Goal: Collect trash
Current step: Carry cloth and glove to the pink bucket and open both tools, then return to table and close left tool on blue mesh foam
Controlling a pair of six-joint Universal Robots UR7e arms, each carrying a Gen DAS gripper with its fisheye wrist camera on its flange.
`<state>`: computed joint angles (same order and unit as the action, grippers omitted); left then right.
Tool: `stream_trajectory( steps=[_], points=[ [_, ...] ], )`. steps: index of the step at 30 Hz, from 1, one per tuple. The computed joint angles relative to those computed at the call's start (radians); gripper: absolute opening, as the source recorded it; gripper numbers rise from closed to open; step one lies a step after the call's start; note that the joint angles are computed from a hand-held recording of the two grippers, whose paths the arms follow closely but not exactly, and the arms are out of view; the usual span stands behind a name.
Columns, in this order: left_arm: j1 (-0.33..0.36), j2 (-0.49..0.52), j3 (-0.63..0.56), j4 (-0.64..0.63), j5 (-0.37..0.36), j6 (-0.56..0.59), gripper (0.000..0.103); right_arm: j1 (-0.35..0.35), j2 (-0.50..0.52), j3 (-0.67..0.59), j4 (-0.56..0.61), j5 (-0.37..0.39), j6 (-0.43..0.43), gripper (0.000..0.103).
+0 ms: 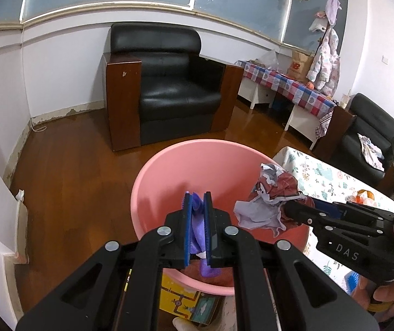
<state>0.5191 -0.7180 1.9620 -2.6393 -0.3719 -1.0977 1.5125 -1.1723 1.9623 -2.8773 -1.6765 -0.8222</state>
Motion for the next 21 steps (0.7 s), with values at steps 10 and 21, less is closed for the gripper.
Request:
stream_trajectory(
  steps=[10, 21],
  points=[
    [-0.004, -0.016, 0.014, 0.000, 0.003, -0.038, 0.029, -0.007, -0.015, -0.003, 0.046, 0.044, -0.021, 0.045],
    [-0.040, -0.008, 0.014, -0.065, 0.023, 0.020, 0.033, -0.028, -0.098, 0.049, 0.041, 0.088, -0.056, 0.048]
  ],
)
